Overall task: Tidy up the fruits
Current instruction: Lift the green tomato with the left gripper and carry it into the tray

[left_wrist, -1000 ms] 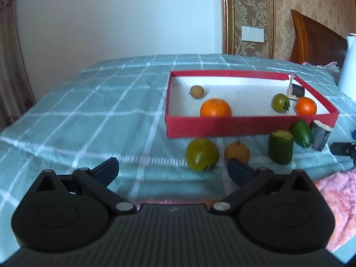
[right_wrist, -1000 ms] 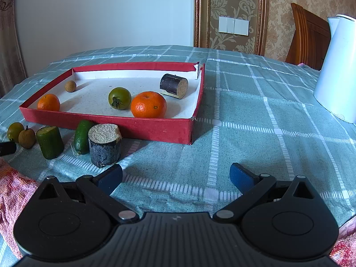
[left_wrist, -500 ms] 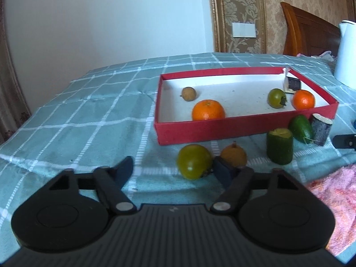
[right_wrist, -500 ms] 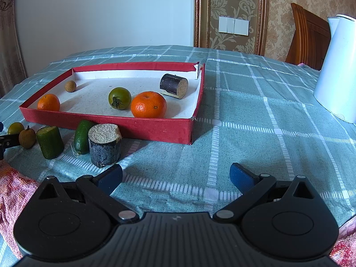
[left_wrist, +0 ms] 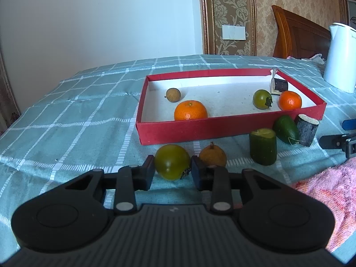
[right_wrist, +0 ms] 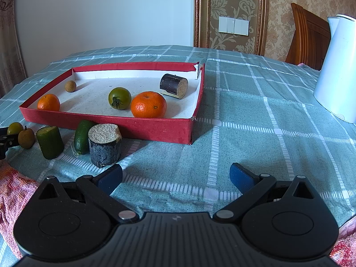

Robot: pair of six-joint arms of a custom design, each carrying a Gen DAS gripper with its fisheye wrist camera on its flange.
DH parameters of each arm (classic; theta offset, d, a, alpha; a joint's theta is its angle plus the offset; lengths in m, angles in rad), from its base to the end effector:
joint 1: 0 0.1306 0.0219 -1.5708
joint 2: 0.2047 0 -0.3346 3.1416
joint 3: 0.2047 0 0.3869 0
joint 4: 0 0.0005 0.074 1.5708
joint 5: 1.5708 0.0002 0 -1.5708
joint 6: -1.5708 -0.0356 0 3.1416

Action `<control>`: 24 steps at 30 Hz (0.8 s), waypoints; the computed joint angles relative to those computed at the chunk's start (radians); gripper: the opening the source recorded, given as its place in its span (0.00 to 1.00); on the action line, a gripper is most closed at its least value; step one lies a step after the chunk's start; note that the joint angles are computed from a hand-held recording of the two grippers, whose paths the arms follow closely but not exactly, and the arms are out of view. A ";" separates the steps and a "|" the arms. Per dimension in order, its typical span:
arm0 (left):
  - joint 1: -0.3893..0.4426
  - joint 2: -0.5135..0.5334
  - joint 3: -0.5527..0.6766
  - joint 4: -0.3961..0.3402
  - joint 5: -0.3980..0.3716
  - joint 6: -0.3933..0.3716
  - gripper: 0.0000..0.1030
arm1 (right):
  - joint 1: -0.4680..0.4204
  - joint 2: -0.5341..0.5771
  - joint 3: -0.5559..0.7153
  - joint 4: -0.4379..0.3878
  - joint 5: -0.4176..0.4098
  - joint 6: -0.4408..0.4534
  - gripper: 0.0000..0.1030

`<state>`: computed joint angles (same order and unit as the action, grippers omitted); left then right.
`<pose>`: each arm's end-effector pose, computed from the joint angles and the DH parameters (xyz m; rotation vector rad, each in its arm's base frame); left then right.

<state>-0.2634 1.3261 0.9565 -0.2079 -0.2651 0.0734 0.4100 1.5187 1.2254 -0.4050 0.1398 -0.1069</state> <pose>0.4464 -0.1112 0.2658 0.0486 2.1264 0.0861 0.4852 0.2049 0.2791 -0.2685 2.2476 0.1164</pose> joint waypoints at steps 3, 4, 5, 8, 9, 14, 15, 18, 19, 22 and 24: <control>0.009 -0.015 -0.004 0.004 0.009 0.007 0.30 | 0.000 0.000 0.000 0.000 0.000 0.000 1.00; 0.013 -0.021 -0.003 0.003 0.016 0.010 0.30 | 0.000 0.000 0.000 0.000 0.000 0.000 1.00; 0.017 -0.025 0.000 0.003 0.023 0.015 0.30 | 0.000 0.000 0.000 0.000 0.000 0.000 1.00; 0.033 -0.025 0.022 -0.003 0.048 0.017 0.30 | 0.000 0.000 0.000 0.000 0.000 0.000 1.00; 0.036 -0.021 0.031 0.000 0.046 0.015 0.30 | 0.000 0.000 0.000 0.000 0.000 0.000 1.00; 0.053 0.016 0.085 0.001 0.069 0.025 0.30 | 0.000 0.000 0.000 0.001 0.000 0.000 1.00; 0.055 0.026 0.097 -0.001 0.074 0.025 0.30 | -0.002 -0.002 -0.002 0.000 -0.002 0.001 1.00; 0.054 0.062 0.134 -0.001 0.066 0.016 0.30 | -0.002 -0.002 -0.002 0.000 -0.002 0.001 1.00; 0.054 0.075 0.147 0.002 0.068 0.011 0.30 | 0.000 -0.001 -0.001 0.001 0.000 0.000 1.00; 0.060 0.119 0.196 0.003 0.077 0.009 0.30 | 0.000 0.000 -0.001 0.001 0.000 0.000 1.00; 0.066 0.152 0.236 -0.013 0.088 0.023 0.30 | -0.001 -0.002 -0.001 0.000 -0.001 0.001 1.00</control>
